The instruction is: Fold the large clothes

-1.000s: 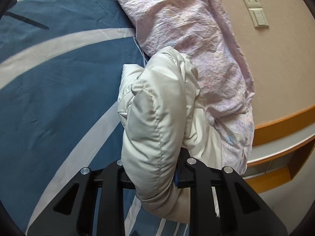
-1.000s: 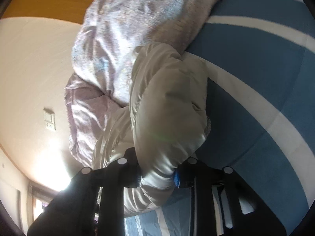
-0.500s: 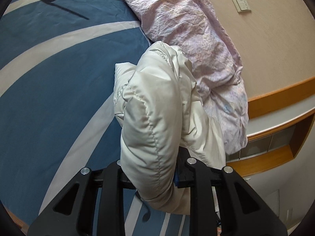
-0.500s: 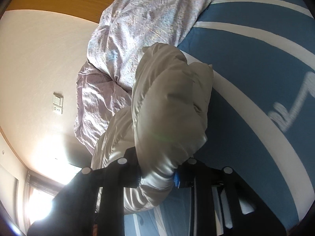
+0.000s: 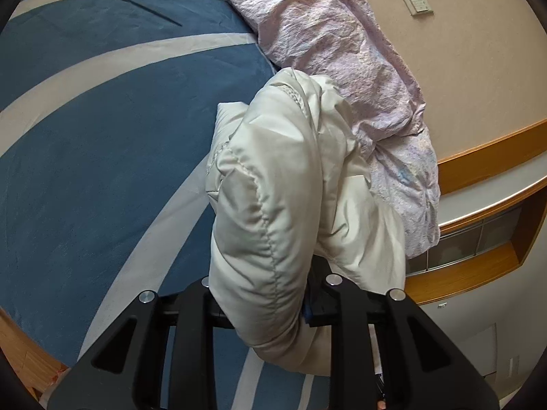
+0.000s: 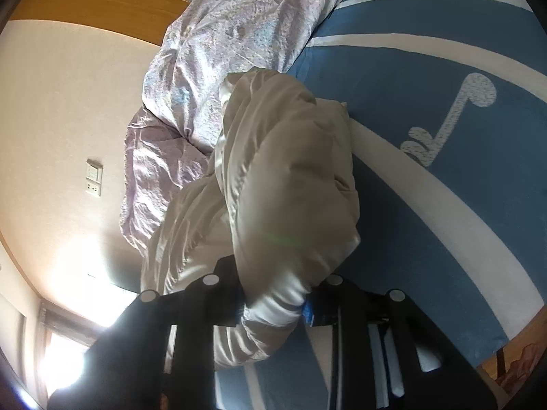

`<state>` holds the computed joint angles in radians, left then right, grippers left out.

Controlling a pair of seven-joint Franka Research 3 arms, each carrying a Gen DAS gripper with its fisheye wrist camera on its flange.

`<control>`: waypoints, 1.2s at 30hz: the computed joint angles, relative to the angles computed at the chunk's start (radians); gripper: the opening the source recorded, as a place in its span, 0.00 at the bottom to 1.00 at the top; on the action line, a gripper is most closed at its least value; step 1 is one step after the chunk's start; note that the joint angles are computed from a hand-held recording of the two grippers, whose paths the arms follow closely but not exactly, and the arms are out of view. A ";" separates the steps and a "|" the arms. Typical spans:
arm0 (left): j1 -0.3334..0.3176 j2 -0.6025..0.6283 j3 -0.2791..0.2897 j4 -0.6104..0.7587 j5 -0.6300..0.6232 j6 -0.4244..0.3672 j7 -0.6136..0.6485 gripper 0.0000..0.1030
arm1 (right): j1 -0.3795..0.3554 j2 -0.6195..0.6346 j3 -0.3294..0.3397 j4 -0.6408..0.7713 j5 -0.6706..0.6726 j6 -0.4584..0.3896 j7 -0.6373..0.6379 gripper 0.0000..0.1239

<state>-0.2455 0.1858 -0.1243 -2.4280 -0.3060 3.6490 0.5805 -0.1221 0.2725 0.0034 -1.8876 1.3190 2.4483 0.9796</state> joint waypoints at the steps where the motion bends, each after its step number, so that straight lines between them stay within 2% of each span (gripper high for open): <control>1: -0.007 0.001 0.004 0.004 -0.015 -0.007 0.011 0.29 | 0.001 0.001 0.001 -0.005 0.007 0.009 -0.001 0.22; 4: -0.025 0.000 0.013 0.007 -0.054 -0.028 0.040 0.37 | 0.000 0.005 0.000 -0.009 0.010 0.017 -0.002 0.29; 6: -0.035 -0.001 0.018 0.006 -0.081 -0.035 0.053 0.44 | 0.005 0.002 -0.003 -0.015 -0.009 0.039 0.013 0.39; 7: -0.049 -0.001 0.024 0.006 -0.110 -0.037 0.075 0.50 | 0.010 0.000 -0.005 -0.016 -0.024 0.057 0.024 0.42; 9: -0.111 -0.002 0.057 0.019 -0.249 -0.056 0.178 0.60 | 0.026 -0.015 -0.008 -0.034 -0.057 0.132 0.033 0.52; 10: -0.113 -0.002 0.054 0.016 -0.265 -0.050 0.187 0.64 | 0.031 -0.023 -0.008 -0.044 -0.065 0.166 0.027 0.54; 11: -0.112 0.000 0.050 0.014 -0.278 -0.043 0.192 0.66 | 0.045 -0.038 -0.008 -0.062 -0.080 0.237 0.021 0.56; 13: -0.105 0.001 0.041 0.009 -0.287 -0.033 0.192 0.70 | 0.079 -0.064 0.002 -0.099 -0.128 0.437 0.020 0.58; 14: -0.105 0.002 0.040 0.010 -0.296 -0.032 0.202 0.70 | 0.120 -0.074 -0.014 -0.116 -0.194 0.552 0.053 0.58; 15: -0.107 0.003 0.040 0.013 -0.305 -0.033 0.214 0.70 | 0.191 -0.078 -0.066 -0.138 -0.329 0.656 0.136 0.58; 16: -0.117 0.004 0.044 0.018 -0.329 -0.034 0.241 0.70 | 0.227 -0.082 -0.096 -0.156 -0.471 0.705 0.228 0.58; 17: -0.131 0.006 0.051 0.026 -0.363 -0.036 0.277 0.70 | 0.252 -0.085 -0.109 -0.159 -0.559 0.734 0.250 0.59; 18: -0.149 0.010 0.061 0.039 -0.409 -0.035 0.323 0.70 | 0.266 -0.086 -0.110 -0.151 -0.608 0.739 0.238 0.60; 19: -0.151 0.013 0.059 0.046 -0.428 -0.033 0.338 0.70 | 0.259 -0.086 -0.083 -0.132 -0.658 0.718 0.197 0.61; 21: -0.151 0.020 0.053 0.055 -0.453 -0.022 0.353 0.70 | 0.203 -0.075 0.024 -0.086 -0.679 0.662 0.077 0.62; 23: -0.153 0.028 0.048 0.065 -0.478 -0.014 0.369 0.70 | 0.177 -0.055 0.090 -0.047 -0.683 0.608 -0.009 0.62; 25: -0.153 0.039 0.042 0.076 -0.493 0.000 0.375 0.70 | 0.199 -0.029 0.094 -0.014 -0.725 0.571 -0.024 0.62; 27: -0.148 0.045 0.036 0.079 -0.493 0.008 0.370 0.70 | 0.264 0.013 0.046 0.021 -0.833 0.561 0.035 0.61; 31: -0.157 0.054 0.038 0.096 -0.531 0.018 0.404 0.70 | 0.323 0.038 0.007 0.019 -0.947 0.603 0.103 0.61; 34: -0.157 0.059 0.036 0.105 -0.556 0.026 0.422 0.70 | 0.423 0.068 -0.105 0.029 -1.085 0.625 0.228 0.61; 36: -0.143 0.062 0.027 0.102 -0.541 0.038 0.395 0.70 | 0.445 0.083 -0.133 0.037 -1.142 0.614 0.273 0.62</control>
<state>-0.3887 0.2481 -0.0978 -2.3261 -0.8471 3.6874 0.9753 0.3230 0.3550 -0.1301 -1.8504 0.1771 3.0618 1.2524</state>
